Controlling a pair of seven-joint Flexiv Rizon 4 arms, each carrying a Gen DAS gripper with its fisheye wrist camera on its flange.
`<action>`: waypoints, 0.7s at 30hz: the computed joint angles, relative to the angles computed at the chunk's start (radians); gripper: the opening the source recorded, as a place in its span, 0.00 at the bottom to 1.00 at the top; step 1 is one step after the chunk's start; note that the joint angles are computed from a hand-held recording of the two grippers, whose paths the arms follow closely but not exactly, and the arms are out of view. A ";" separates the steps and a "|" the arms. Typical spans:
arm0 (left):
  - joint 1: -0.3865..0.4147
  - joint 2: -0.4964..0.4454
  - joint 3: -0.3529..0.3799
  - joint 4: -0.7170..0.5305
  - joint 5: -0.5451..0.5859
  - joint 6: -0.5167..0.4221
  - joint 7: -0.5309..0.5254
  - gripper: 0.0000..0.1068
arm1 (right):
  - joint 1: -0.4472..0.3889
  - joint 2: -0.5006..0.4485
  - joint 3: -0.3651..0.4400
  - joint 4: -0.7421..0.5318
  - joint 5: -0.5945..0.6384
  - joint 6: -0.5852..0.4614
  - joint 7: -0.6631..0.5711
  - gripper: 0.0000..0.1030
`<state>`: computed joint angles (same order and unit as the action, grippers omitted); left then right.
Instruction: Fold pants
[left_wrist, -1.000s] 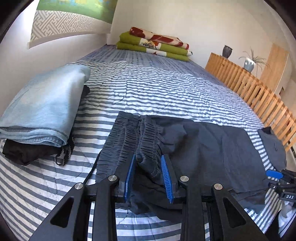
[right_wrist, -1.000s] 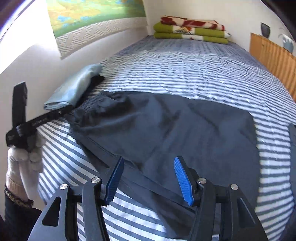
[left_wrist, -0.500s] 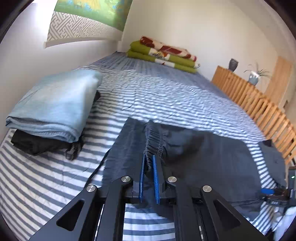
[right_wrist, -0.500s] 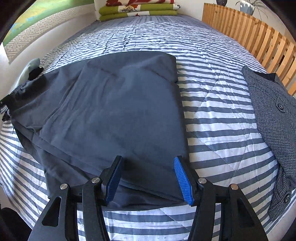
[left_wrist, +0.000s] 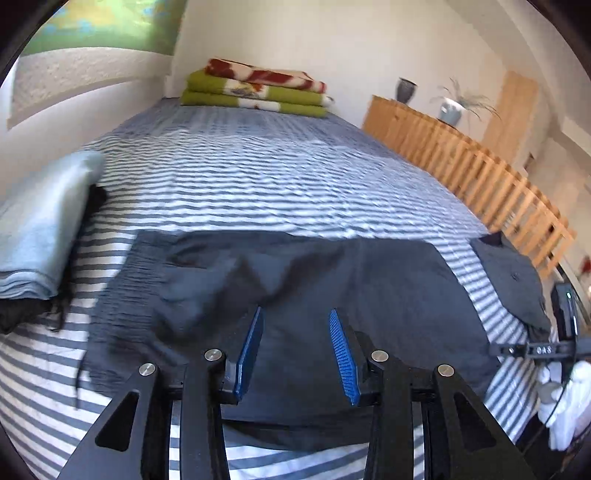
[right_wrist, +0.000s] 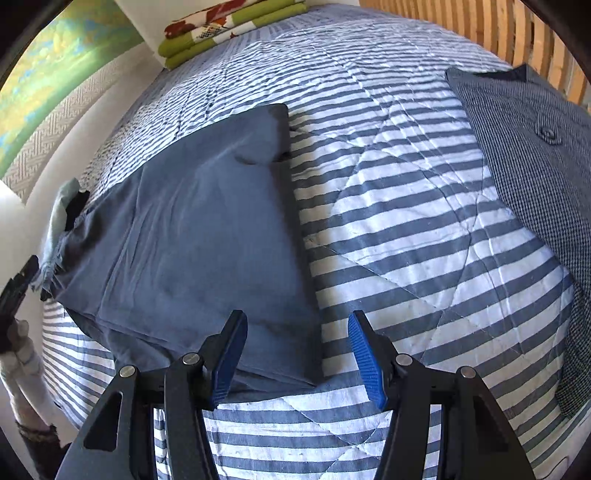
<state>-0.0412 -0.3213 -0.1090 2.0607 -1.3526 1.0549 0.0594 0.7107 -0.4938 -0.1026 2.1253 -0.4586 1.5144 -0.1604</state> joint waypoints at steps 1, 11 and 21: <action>-0.015 0.007 -0.007 0.018 0.029 -0.014 0.007 0.38 | -0.026 -0.010 0.029 -0.003 0.017 0.020 -0.010 0.51; -0.166 0.065 -0.055 0.182 0.134 -0.023 0.047 0.45 | -0.160 0.010 0.206 -0.007 0.124 -0.002 -0.173 0.04; -0.445 0.074 -0.150 0.279 -0.066 0.305 0.107 0.66 | -0.342 -0.062 0.294 -0.112 0.238 0.146 -0.432 0.42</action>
